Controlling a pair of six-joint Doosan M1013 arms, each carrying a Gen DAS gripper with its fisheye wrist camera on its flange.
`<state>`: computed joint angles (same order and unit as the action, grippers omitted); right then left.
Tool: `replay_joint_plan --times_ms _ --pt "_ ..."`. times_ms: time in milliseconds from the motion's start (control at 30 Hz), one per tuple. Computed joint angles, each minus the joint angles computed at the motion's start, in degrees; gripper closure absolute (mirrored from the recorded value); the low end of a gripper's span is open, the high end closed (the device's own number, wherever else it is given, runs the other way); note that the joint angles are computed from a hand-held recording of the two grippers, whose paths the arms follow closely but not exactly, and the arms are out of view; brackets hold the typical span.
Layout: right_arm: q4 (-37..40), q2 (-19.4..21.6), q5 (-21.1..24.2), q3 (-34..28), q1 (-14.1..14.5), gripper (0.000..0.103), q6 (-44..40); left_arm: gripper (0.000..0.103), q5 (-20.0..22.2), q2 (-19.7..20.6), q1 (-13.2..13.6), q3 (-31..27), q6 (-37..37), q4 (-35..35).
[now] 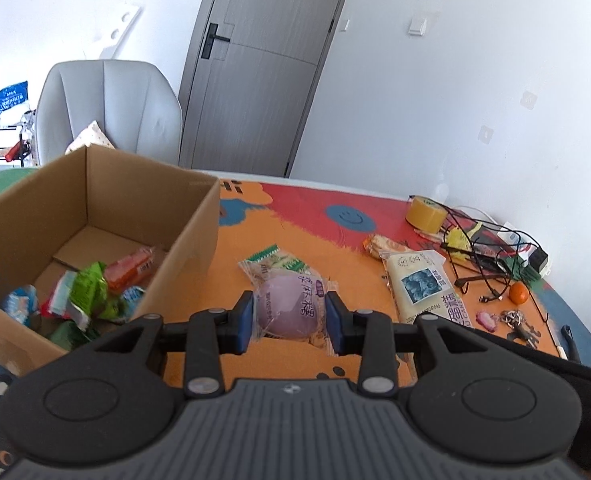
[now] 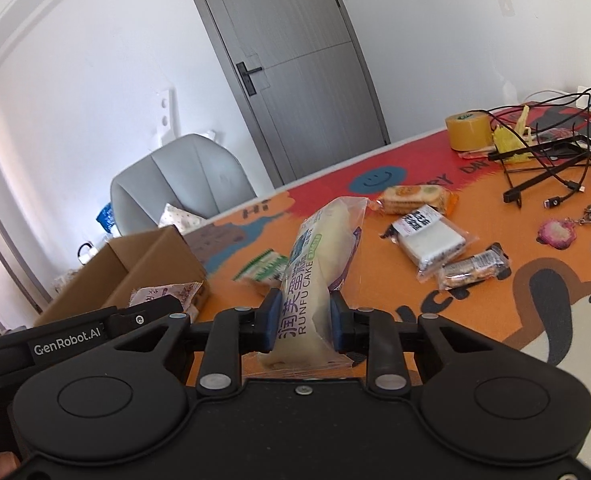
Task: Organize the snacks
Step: 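Carry both snacks over the box and open both tools to drop them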
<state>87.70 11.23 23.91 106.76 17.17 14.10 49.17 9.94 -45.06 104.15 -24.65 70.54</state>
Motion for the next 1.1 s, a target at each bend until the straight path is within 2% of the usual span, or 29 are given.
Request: replay_joint_plan --times_ms 567,900,1100 --pt "4.7 -0.5 1.9 -1.1 3.1 0.077 -3.7 0.067 6.7 -4.6 -1.2 2.9 -3.7 4.3" --pt "3.9 0.7 3.6 -3.2 5.6 0.077 -3.2 0.067 10.6 -7.3 -0.1 4.9 -5.0 3.7" --pt "2.1 1.5 3.7 -4.7 7.2 0.077 -1.3 0.067 10.7 -8.5 1.4 6.1 -5.3 2.9"
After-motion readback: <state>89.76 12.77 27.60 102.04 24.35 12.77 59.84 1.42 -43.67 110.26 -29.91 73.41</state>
